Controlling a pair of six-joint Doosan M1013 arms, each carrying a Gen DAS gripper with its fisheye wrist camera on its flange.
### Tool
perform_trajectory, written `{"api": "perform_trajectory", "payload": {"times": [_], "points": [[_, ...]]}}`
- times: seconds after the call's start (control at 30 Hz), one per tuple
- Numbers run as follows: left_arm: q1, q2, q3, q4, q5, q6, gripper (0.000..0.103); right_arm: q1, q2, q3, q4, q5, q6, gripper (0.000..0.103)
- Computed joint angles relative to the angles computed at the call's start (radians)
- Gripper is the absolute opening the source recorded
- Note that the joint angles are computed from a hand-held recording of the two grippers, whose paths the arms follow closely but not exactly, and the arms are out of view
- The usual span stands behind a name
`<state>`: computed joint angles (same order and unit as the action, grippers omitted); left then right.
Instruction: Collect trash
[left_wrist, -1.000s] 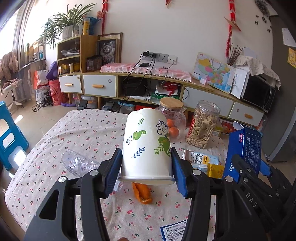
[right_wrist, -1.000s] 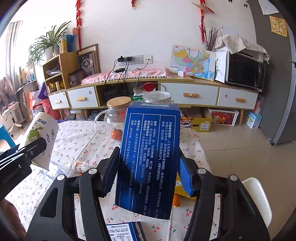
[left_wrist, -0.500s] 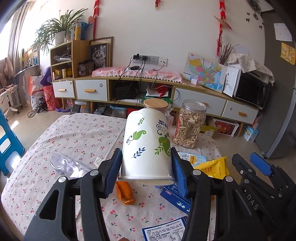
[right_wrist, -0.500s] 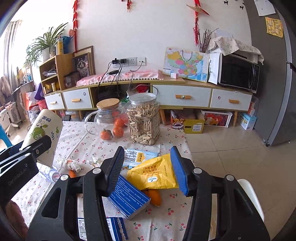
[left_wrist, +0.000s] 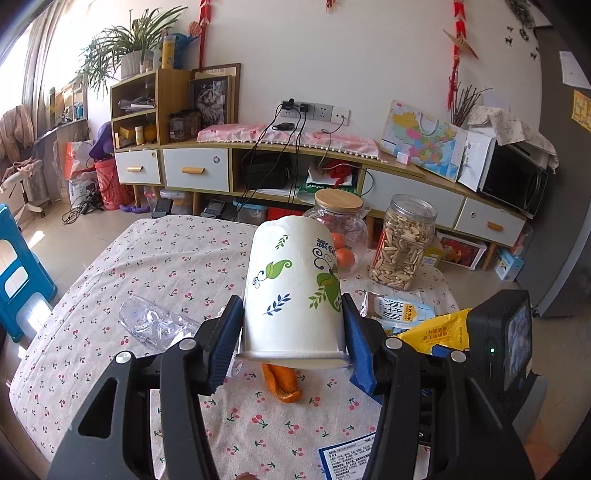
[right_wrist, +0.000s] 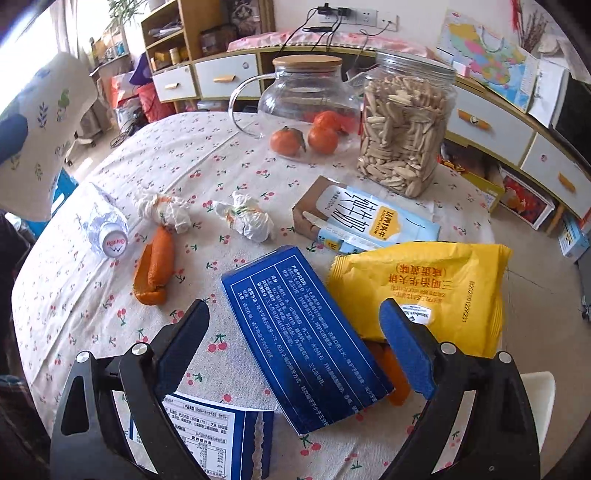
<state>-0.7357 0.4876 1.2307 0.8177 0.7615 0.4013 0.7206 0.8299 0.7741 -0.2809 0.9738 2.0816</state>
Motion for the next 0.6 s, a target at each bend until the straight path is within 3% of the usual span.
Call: {"api": "perform_trajectory", "payload": {"times": [0.07, 0.1, 0.2, 0.37, 0.6], "points": [[0.002, -0.003, 0.005, 0.0, 0.001, 0.003, 0.053, -0.004, 0.011, -0.018, 0.037, 0.016, -0.057, 0.085], [0.003, -0.004, 0.007, -0.001, 0.002, 0.004, 0.053, -0.006, 0.021, -0.033, 0.061, 0.034, -0.082, 0.067], [0.008, -0.005, 0.009, -0.008, 0.006, 0.008, 0.053, -0.009, 0.015, -0.024, 0.104, 0.014, -0.102, 0.057], [0.01, -0.009, 0.013, -0.004, 0.009, -0.004, 0.053, 0.003, 0.004, -0.013, 0.058, -0.004, -0.049, 0.054], [0.009, -0.016, 0.022, 0.027, 0.014, -0.04, 0.053, 0.018, -0.056, 0.059, -0.056, -0.12, 0.096, 0.054]]}}
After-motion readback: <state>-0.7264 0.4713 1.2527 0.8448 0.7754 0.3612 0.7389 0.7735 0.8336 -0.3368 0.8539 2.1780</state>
